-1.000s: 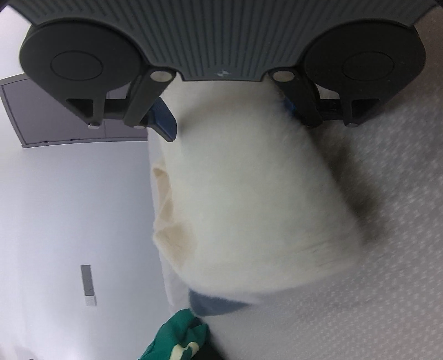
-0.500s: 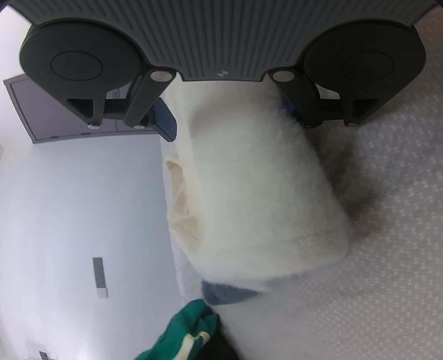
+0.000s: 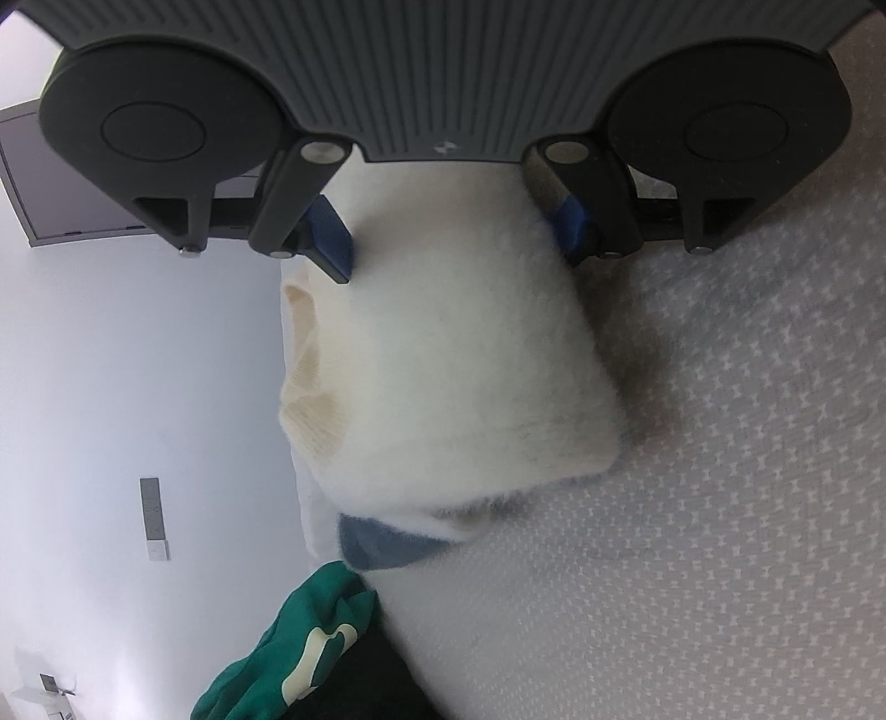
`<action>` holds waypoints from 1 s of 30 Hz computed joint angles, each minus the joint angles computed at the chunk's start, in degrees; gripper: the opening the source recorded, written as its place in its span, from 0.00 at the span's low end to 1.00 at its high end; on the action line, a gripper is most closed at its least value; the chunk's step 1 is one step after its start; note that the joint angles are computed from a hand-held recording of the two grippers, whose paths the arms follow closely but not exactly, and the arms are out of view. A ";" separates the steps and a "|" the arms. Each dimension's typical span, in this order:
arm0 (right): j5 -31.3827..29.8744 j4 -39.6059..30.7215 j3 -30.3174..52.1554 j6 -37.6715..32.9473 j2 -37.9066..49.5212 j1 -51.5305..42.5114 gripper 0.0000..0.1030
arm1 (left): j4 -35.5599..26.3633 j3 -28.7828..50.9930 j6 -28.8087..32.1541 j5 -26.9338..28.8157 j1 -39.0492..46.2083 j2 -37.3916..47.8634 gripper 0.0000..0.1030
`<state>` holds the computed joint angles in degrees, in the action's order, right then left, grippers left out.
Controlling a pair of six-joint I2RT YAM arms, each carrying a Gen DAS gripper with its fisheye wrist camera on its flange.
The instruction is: Fold large clothes
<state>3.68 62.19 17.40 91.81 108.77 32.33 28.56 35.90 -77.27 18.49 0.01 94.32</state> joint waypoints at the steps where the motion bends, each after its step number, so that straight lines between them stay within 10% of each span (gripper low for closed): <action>1: -0.61 0.68 0.86 0.26 1.39 -0.49 0.86 | -0.48 1.17 0.09 -0.07 0.00 0.87 0.74; 11: 1.62 -6.75 4.02 -7.69 -2.93 0.36 0.40 | -11.55 8.17 9.81 -4.69 -0.67 0.78 0.31; 23: -3.08 -5.32 -2.91 -13.84 -17.92 -1.34 0.35 | -25.88 7.30 17.57 -7.51 -1.42 -15.64 0.26; 30: -8.05 -26.18 -8.33 -16.51 -43.02 -2.16 0.35 | -38.95 1.88 18.06 -6.44 -1.93 -36.82 0.26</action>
<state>-4.37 36.01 9.07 75.30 65.74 30.16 -10.40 37.78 -59.21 12.05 -1.92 57.50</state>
